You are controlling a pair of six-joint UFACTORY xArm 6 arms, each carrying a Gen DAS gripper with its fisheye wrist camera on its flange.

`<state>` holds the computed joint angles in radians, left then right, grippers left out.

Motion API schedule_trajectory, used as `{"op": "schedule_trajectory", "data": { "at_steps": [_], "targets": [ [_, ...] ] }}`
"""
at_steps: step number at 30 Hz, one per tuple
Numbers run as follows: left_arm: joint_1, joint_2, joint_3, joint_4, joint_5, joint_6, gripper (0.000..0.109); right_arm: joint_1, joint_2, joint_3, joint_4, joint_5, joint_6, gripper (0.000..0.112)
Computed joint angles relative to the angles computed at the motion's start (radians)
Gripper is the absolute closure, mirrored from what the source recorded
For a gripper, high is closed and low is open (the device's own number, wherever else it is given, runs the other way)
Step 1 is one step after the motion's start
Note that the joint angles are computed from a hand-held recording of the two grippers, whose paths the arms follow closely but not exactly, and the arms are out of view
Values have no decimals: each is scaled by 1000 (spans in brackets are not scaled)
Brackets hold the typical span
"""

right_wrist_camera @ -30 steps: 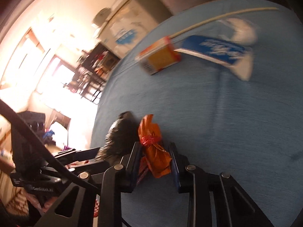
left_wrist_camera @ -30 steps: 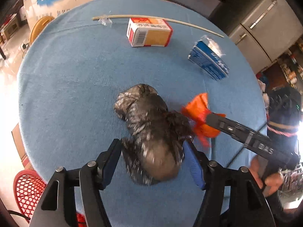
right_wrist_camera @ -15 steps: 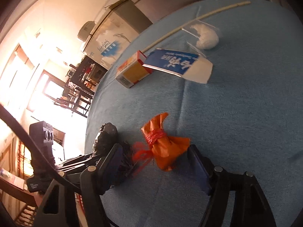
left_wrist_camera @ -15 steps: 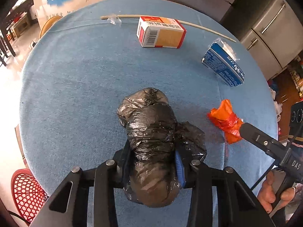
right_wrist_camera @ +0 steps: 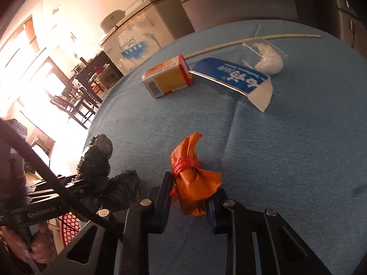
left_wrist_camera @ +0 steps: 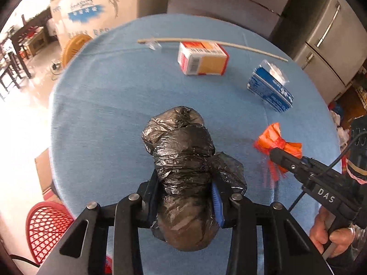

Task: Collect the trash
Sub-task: 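Carry the black bag toward the red basket with the left tool while the right holds the orange bag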

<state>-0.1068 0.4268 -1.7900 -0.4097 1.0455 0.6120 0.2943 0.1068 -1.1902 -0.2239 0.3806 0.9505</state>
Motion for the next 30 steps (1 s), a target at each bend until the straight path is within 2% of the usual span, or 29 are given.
{"op": "schedule_trajectory", "data": {
  "at_steps": [3, 10, 16, 24, 30],
  "targets": [
    [14, -18, 18, -1, -34, -4, 68, 7, 3, -8, -19, -22, 10, 86],
    [46, -73, 79, 2, -76, -7, 68, 40, 28, -48, 42, -48, -39, 86],
    [73, -107, 131, 26, -135, -28, 68, 77, 70, -108, 186, -63, -166, 86],
    [142, -122, 181, 109, -197, -98, 68, 134, 173, -265, 313, -18, -345, 86],
    [185, -147, 221, 116, -225, -89, 68, 173, 269, -409, 366, 27, -430, 86]
  ]
}}
